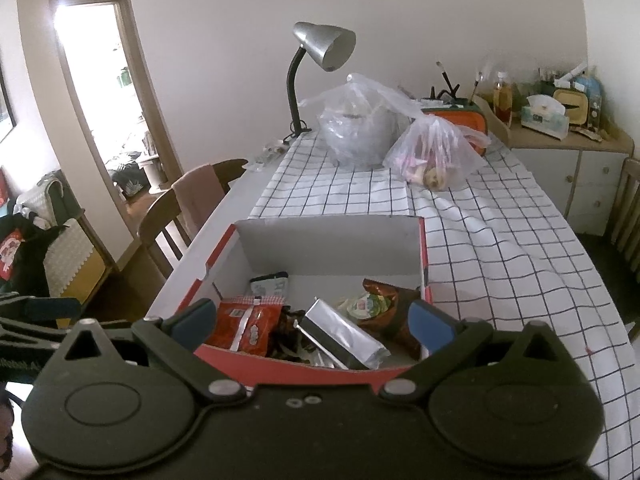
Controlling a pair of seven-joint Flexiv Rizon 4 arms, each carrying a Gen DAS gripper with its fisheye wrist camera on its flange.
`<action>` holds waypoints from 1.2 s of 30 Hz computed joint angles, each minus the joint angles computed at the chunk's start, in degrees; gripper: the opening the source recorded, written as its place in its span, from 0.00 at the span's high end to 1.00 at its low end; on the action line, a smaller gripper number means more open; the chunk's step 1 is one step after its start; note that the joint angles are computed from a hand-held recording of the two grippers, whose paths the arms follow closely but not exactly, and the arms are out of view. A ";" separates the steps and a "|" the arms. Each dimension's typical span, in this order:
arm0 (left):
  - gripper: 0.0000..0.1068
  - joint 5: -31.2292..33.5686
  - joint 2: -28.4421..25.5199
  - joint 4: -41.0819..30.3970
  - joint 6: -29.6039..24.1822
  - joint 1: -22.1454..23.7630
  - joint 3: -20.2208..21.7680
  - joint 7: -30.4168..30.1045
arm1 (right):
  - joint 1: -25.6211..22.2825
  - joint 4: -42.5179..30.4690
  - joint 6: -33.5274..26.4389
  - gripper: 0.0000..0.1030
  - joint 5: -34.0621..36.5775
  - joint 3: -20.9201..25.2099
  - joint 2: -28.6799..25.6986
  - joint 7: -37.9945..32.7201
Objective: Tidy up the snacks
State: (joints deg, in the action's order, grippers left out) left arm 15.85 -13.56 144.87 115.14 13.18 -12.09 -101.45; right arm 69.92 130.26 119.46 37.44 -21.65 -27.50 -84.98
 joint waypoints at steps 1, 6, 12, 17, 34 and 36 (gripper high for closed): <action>0.04 0.01 0.08 0.00 0.08 0.08 -0.08 -0.15 | -0.37 0.10 0.49 0.00 -0.14 0.49 0.03 0.07; 0.04 -0.89 0.46 0.13 0.36 -1.47 1.19 -0.09 | -0.98 -0.05 2.70 0.00 1.12 2.34 0.09 -1.65; 0.04 -1.43 0.79 0.27 0.49 -2.68 2.15 -0.10 | -0.59 -1.11 3.34 0.00 4.26 3.59 0.18 -6.17; 0.04 -1.23 0.89 0.29 0.43 -2.67 2.19 -0.23 | -0.71 -2.15 3.30 0.00 6.77 4.38 0.17 -8.68; 0.04 0.43 2.02 1.57 -0.32 -1.03 0.44 -0.97 | 2.07 -2.29 2.43 0.00 14.08 3.36 1.18 -12.55; 0.04 1.62 2.45 1.99 -0.30 0.17 -0.35 -1.38 | 3.61 -2.23 2.12 0.00 16.25 2.25 1.34 -13.19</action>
